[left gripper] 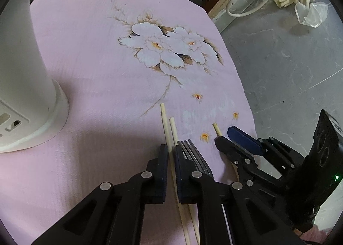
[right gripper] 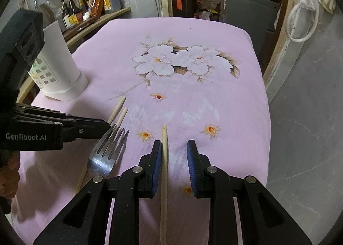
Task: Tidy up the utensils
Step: 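Grasp a wooden chopstick with the left tool while the right tool grasps another chopstick, then carry both chopsticks to the caddy and open both tools inside it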
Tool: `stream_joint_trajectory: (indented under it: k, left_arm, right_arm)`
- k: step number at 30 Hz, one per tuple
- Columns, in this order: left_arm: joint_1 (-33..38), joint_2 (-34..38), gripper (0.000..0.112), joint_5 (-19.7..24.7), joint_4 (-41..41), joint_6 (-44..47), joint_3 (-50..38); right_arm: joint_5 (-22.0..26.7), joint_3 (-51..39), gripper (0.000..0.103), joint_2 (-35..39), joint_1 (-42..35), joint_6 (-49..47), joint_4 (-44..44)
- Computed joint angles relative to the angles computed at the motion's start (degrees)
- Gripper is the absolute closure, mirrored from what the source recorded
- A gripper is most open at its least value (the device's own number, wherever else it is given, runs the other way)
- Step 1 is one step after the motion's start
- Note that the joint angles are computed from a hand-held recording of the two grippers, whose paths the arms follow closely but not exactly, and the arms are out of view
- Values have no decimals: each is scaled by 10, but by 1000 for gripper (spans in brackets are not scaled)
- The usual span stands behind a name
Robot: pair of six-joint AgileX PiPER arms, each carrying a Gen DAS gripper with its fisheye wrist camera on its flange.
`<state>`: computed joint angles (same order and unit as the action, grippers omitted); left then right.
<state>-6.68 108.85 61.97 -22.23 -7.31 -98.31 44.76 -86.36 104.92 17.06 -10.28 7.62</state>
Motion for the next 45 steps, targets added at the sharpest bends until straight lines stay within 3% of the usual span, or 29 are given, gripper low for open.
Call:
stream_joint_trajectory:
  k: [1,3,9,15,17,24,29,35,41,45]
  left_arm:
    - [-1,-2,106,-3,1,-1,3]
    - [1,-8,106,-13,-2,1,13]
    - [8,-49,107,-52,-15,12,73]
    - [18,-153,107,-141,-42,52,172]
    - [17,-176,107,-153,-32,49,184]
    - [34,-250,107,-186,-9,35,201]
    - [85,-272,107,-164,-31,57,169]
    - [201,-263,107,-84,-109,140,74]
    - [309,-211,107,-29,-181,217,-41]
    - [358,-161,107,-33,-222,251,-103]
  right_arm:
    - [2,-2,84,0,1,3,-1]
    - [8,-4,99,0,-5,-5,24]
    - [-14,41,99,-37,-44,-45,127]
    - [-63,113,99,-110,-90,-135,272]
    - [-65,124,99,-126,-107,-167,329]
    - [-90,126,99,-162,-112,-175,401]
    - [-115,93,99,-170,-68,-116,367]
    - [-161,-11,99,-134,24,-1,276]
    - [-209,-183,99,-42,119,144,140]
    - [-232,-302,99,35,170,268,7]
